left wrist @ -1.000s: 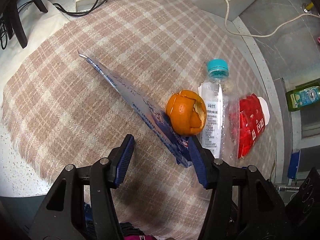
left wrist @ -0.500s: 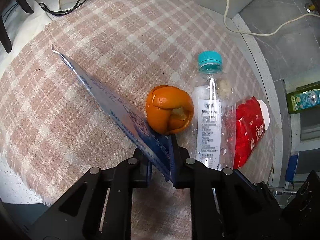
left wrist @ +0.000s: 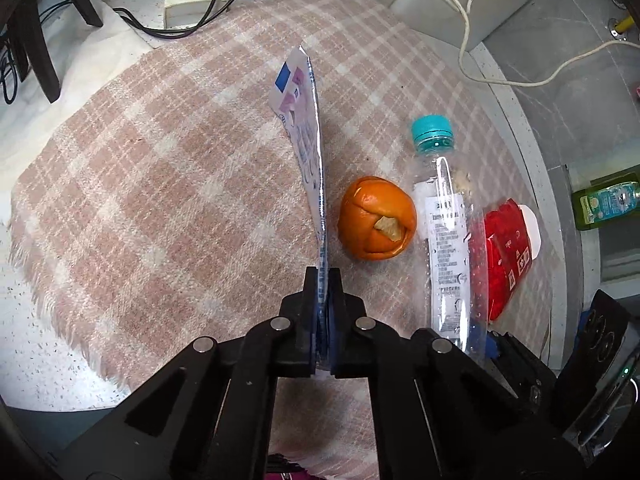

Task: Collect trash
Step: 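Grasp the blue-white snack packet with the left tool while the right tool grasps the clear water bottle, then carry the snack packet and water bottle down over the blue wastebasket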

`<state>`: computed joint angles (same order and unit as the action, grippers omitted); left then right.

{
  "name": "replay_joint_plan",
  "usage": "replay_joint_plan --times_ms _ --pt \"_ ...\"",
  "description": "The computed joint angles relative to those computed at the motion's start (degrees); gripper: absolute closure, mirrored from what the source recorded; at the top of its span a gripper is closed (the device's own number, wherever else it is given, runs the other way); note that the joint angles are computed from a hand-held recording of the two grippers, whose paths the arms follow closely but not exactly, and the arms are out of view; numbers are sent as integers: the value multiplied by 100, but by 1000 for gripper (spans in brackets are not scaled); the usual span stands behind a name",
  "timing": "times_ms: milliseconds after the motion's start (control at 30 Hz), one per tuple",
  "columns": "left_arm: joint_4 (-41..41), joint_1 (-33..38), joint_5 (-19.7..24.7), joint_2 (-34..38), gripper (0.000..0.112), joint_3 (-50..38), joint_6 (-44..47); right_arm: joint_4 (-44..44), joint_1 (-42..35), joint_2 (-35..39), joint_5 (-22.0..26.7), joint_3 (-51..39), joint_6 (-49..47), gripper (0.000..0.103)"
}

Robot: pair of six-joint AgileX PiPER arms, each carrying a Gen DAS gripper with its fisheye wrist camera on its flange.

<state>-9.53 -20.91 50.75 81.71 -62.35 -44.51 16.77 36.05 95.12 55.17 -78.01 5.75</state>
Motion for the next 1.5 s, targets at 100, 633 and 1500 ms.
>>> replay_joint_plan --times_ms 100,633,1500 --pt "44 -45 8 -221 111 182 20 -170 108 -143 -100 111 166 50" --pt "330 -655 372 -1729 111 929 -391 124 3 -1689 -510 1346 904 50" --pt "1883 -3961 1484 -3438 111 1857 -3484 -1373 2461 -3453 -295 2355 3890 50"
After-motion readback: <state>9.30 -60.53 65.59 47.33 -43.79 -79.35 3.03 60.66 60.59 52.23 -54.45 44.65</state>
